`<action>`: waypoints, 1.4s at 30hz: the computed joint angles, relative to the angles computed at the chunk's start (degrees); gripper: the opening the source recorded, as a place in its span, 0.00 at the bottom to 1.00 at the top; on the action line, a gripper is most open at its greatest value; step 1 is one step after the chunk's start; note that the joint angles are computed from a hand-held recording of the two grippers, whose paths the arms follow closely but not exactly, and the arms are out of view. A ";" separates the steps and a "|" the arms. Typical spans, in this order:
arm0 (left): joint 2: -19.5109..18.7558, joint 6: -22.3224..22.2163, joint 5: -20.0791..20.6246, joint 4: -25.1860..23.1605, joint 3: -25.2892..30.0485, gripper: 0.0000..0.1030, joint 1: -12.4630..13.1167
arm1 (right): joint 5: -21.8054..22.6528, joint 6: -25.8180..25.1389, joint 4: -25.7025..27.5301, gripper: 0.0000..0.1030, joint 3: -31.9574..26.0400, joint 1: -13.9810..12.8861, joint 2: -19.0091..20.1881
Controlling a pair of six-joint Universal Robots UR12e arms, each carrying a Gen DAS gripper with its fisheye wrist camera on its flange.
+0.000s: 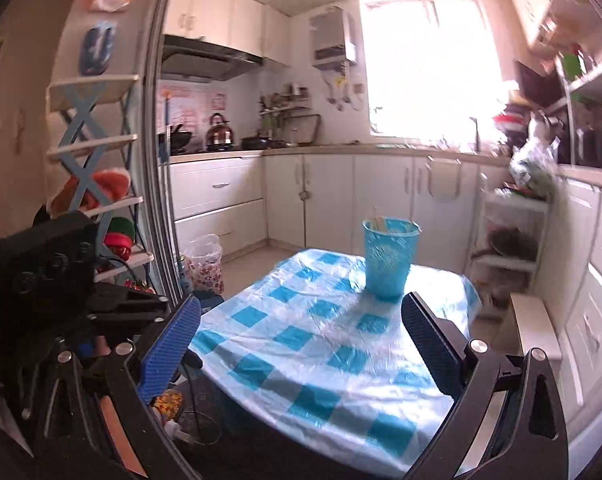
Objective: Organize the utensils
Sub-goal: 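Lift both open grippers and swing them toward the checked-cloth table, then hold both open grippers above the checked cloth near the turquoise basket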
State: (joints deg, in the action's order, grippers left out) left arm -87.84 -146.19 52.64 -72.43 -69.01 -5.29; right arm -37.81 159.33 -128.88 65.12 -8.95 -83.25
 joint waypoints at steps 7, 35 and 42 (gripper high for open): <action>1.68 -15.36 10.42 10.42 3.44 0.93 -3.13 | -6.50 12.13 -12.43 0.94 4.16 -2.35 -1.96; -22.68 -42.24 40.06 13.32 15.81 0.93 5.23 | -46.54 12.79 34.23 0.93 -47.30 12.40 36.99; -24.87 -44.92 40.30 10.20 17.92 0.93 5.58 | -47.97 12.35 36.77 0.94 -45.81 12.72 36.24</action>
